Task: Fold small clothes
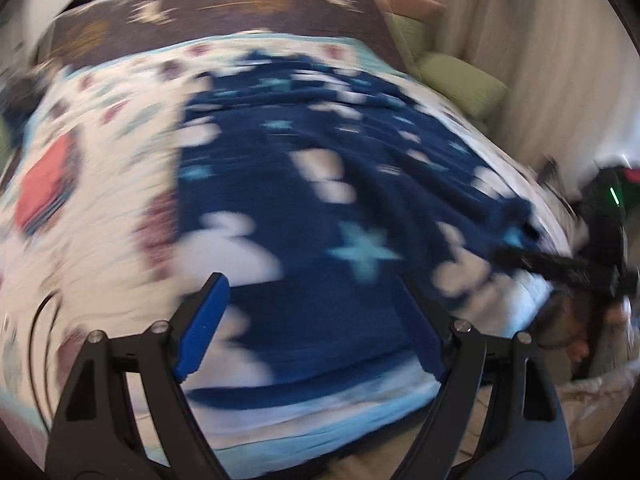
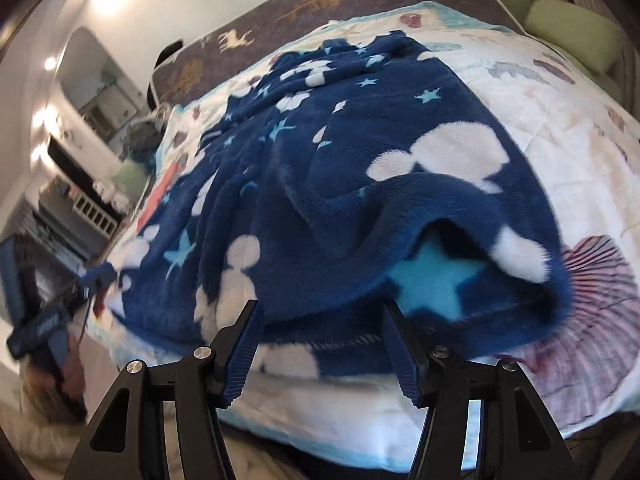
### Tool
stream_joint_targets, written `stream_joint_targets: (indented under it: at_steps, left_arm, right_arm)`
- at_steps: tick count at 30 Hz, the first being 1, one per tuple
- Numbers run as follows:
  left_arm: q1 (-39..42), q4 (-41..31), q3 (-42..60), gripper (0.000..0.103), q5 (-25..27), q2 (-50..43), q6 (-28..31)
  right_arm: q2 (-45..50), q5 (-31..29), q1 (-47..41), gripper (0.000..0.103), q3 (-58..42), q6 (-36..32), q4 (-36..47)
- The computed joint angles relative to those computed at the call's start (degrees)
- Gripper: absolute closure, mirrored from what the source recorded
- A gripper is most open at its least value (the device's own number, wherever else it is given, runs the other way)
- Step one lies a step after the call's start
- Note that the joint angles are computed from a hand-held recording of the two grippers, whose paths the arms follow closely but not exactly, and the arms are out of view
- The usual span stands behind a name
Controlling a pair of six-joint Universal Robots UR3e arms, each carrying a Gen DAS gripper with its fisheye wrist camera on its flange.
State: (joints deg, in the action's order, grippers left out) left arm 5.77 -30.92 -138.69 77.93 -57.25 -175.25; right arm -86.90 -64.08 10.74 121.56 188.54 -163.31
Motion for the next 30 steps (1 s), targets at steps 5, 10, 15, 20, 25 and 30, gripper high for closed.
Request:
stream_joint_targets:
  at_steps: [5, 10, 15, 20, 25, 30]
  left_arm:
    - [-18.57, 13.42, 7.29, 0.019, 10.54, -20.00, 1.06]
    - [-21.85, 13.94, 12.86, 0.034, 10.42, -29.42, 1.15]
    - [-18.42, 11.16, 12.94, 0.083, 5.65, -28.15, -0.51]
    - [-7.99, 6.28, 7.42, 0.084, -7.98, -16.44, -0.93]
    - [-5.49, 3.50, 7.74, 0.084, -11.23, -12.98, -1.07]
    - [-3.62, 1.82, 8.50, 0.084, -14.06, -11.30, 0.57]
  right_arm:
    - [-1.03, 3.53, -1.54, 0.041, 1.63, 0.99, -1.48]
    - [-0.33, 5.39, -1.73, 0.041, 1.77, 2.23, -2.97]
    - [2.17, 5.98, -0.40, 0.041, 0.09, 4.10, -3.94]
    - [5.11, 6.29, 1.01, 0.048, -2.10, 5.99, -5.40]
    - [9.26, 8.91, 1.61, 0.097, -6.88, 7.48, -2.38]
    - [6.09, 14.42, 4.05, 0.097, -6.21, 0.67, -4.07]
